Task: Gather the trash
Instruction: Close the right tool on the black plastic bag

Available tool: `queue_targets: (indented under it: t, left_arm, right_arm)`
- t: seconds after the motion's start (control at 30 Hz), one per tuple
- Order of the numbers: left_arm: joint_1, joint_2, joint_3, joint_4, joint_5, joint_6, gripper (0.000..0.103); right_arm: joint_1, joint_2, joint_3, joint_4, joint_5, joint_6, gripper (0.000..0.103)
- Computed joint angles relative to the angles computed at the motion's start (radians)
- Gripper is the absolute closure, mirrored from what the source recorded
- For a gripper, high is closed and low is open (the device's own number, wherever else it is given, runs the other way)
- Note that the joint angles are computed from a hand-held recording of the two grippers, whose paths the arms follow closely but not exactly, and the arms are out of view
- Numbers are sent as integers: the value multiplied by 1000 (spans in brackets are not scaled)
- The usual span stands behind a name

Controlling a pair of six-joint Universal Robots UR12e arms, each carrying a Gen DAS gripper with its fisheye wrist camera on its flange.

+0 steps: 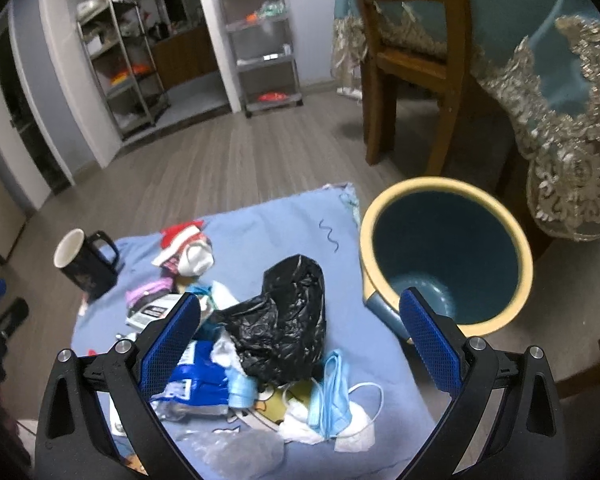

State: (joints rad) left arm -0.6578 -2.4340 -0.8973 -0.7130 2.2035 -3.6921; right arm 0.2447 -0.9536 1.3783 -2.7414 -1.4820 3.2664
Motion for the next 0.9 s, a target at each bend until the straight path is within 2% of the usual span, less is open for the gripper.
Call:
queue_targets:
  t: [0.1, 0.23, 0.37, 0.43, 0.47, 0.5, 0.6, 0.63, 0.7, 0.8, 0.9]
  left_arm:
    - [20, 2, -14, 13, -75, -36, 6]
    - [29, -10, -7, -12, -78, -27, 6]
    - [40, -5, -28, -15, -122, -72, 6]
    - [45, 1, -44, 9, -144, -91, 6]
    - [46, 0, -44, 15, -152, -94, 6]
    - [46, -1, -42, 19, -155, -93, 6]
    - [42, -11, -27, 29, -157, -66, 6]
    - [41, -15, -19, 28, -157, -53, 6]
    - [37, -25, 0, 16, -155, -27, 6]
    - [34, -33, 15, 9, -165, -2, 6]
    - [31, -43, 30, 4, -179, 18, 6]
  right_arm:
    - [2, 29, -41, 45, -18, 6, 4]
    - [-11, 68, -86, 81, 31, 52, 4]
    - [-15, 97, -121, 153, 49, 99, 7]
    - [-15, 109, -136, 197, 60, 113, 8]
    - [-14, 113, -141, 210, 63, 115, 14]
    - [-14, 118, -148, 230, 72, 114, 25]
    - [-15, 129, -167, 282, 95, 107, 49]
    - [-16, 131, -169, 296, 107, 106, 55]
    - [-17, 133, -174, 314, 115, 99, 75]
    - [-19, 127, -166, 293, 108, 91, 90]
    - [-18, 117, -154, 242, 93, 98, 93]
